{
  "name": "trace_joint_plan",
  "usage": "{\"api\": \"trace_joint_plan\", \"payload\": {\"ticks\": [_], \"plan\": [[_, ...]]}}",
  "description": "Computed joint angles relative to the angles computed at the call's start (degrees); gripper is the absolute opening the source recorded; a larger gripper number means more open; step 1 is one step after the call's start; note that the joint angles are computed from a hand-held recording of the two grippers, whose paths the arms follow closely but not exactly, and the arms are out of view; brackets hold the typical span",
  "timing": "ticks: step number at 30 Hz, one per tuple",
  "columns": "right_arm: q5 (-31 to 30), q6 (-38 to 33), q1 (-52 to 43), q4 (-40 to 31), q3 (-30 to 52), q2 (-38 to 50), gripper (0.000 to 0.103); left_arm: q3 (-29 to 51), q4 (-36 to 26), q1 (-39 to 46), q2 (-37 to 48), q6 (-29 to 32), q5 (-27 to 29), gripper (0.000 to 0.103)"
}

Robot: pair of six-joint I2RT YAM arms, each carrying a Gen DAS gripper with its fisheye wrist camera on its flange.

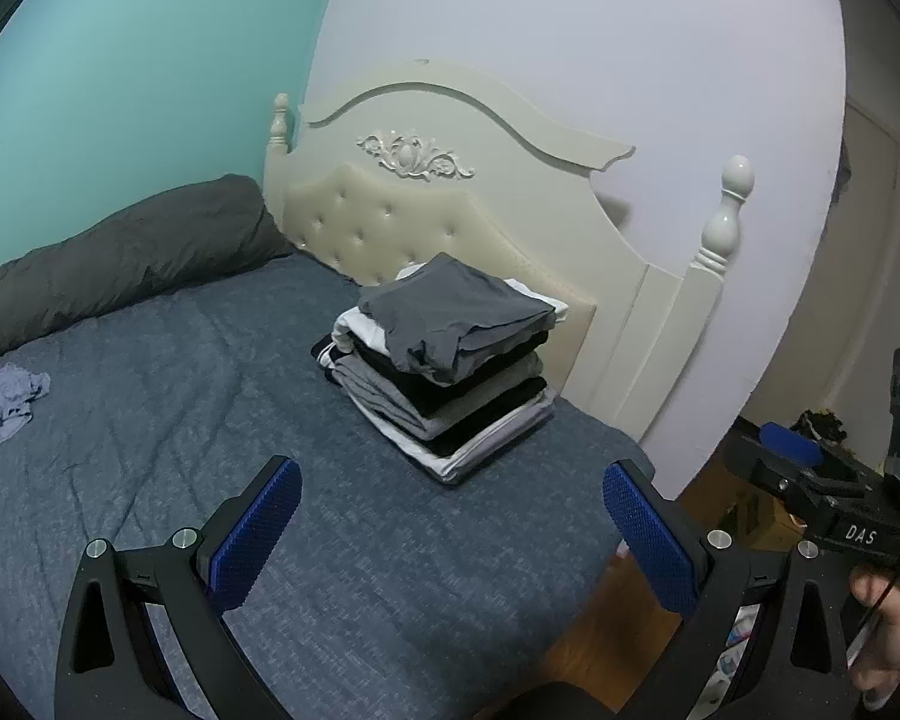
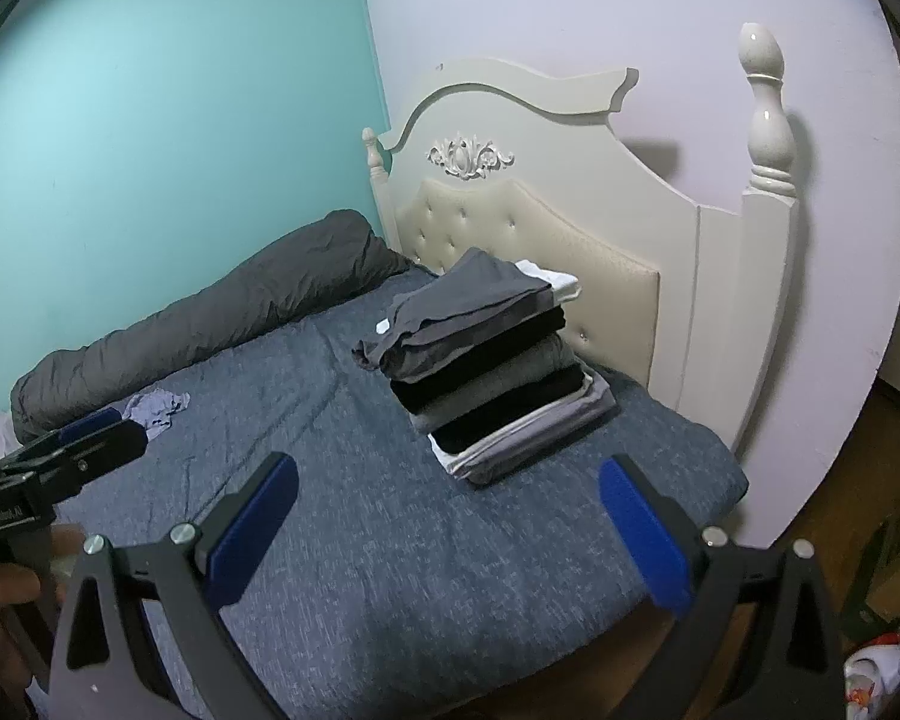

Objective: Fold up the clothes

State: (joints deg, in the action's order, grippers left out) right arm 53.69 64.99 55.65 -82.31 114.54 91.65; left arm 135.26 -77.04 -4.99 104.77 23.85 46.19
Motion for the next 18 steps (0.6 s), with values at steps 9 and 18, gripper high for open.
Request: {"api": "trace_joint_plan", "payload": {"ticks": [9,18], "plan": [[0.8,3.1,2.2,-1.1,-1.2,0.2,0.101,-4.6,-0.3,1.4,-2.9,3.0,1.2,0.103],[2.5,5.6,4.4,-4.1,0.7,1.9,0.101,-10.5,2.6,1.8,-6.5,3.5,-1.7,0.103]]}}
